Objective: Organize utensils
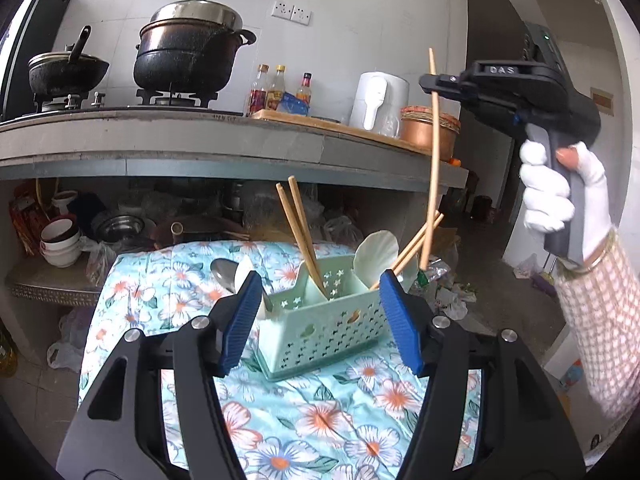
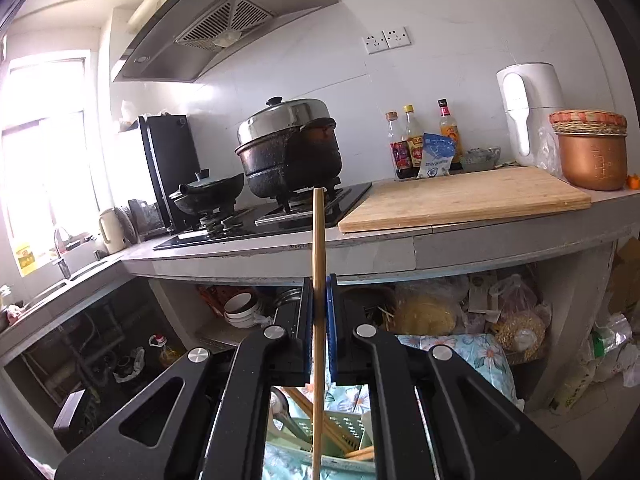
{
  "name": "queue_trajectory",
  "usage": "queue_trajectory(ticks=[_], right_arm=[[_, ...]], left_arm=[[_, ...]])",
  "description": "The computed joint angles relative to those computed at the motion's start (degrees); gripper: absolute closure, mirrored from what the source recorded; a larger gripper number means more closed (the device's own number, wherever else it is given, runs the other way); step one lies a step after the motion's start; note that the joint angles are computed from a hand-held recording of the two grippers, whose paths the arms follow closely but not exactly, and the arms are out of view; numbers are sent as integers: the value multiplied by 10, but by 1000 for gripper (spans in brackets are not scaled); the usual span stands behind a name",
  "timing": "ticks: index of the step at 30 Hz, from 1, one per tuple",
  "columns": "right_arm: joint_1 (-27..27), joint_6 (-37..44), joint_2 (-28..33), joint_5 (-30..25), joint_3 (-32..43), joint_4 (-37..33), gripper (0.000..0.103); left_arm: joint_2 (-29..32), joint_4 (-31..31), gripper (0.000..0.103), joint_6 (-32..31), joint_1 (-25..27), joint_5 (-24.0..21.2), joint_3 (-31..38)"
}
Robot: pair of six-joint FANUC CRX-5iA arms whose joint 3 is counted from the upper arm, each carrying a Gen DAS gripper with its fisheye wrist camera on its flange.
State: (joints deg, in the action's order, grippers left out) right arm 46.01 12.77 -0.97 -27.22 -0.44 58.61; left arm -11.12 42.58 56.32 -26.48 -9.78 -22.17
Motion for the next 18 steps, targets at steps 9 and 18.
queue_trajectory(ticks=[9, 18], right_arm=[[2, 75, 94, -47, 75, -4, 97], [-9, 60, 81, -30, 41, 1, 82]], left_arm=[[2, -46, 45, 51, 15, -30, 0], [13, -81, 44, 87, 21, -47, 21]])
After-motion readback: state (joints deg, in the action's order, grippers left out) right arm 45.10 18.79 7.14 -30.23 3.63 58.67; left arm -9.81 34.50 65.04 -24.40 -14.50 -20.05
